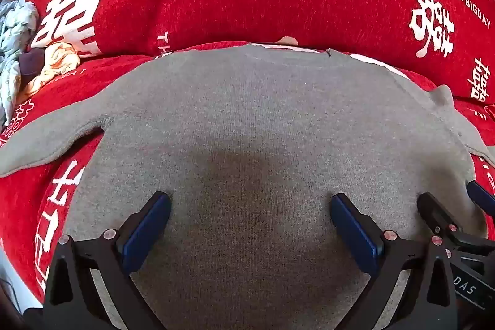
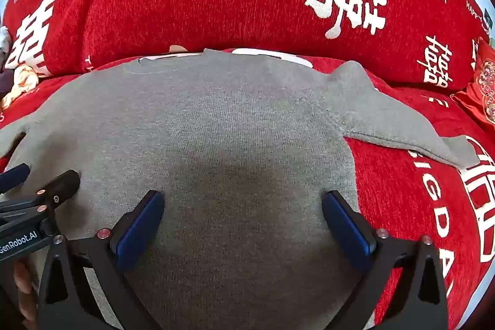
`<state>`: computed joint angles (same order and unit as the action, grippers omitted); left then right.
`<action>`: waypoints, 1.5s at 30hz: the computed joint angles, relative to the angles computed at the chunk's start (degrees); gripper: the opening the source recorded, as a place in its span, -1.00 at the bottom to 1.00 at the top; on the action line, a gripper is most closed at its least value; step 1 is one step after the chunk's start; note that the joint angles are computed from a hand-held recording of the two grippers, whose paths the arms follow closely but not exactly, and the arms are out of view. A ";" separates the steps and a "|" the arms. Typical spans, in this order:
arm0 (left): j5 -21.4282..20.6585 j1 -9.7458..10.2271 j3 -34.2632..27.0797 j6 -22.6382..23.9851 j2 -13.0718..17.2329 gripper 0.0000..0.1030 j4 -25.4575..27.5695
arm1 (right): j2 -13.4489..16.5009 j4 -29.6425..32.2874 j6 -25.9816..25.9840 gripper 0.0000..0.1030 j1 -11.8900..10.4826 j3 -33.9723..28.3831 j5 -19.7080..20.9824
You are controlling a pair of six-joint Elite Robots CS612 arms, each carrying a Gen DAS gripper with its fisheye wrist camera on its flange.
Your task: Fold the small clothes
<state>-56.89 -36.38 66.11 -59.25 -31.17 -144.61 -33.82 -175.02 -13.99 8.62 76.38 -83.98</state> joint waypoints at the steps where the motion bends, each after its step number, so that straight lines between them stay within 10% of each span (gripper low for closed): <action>1: 0.18 -0.05 0.14 -0.04 -0.03 1.00 -0.17 | 0.00 0.00 0.00 0.98 0.00 0.00 0.00; 45: 0.87 -0.13 -0.83 -2.13 -0.03 1.00 3.65 | -0.01 0.02 -0.03 0.98 0.09 -0.06 -0.45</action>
<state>-56.03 -36.51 65.28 -61.38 -31.20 -140.97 -33.83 -175.00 -14.02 8.71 76.32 -84.43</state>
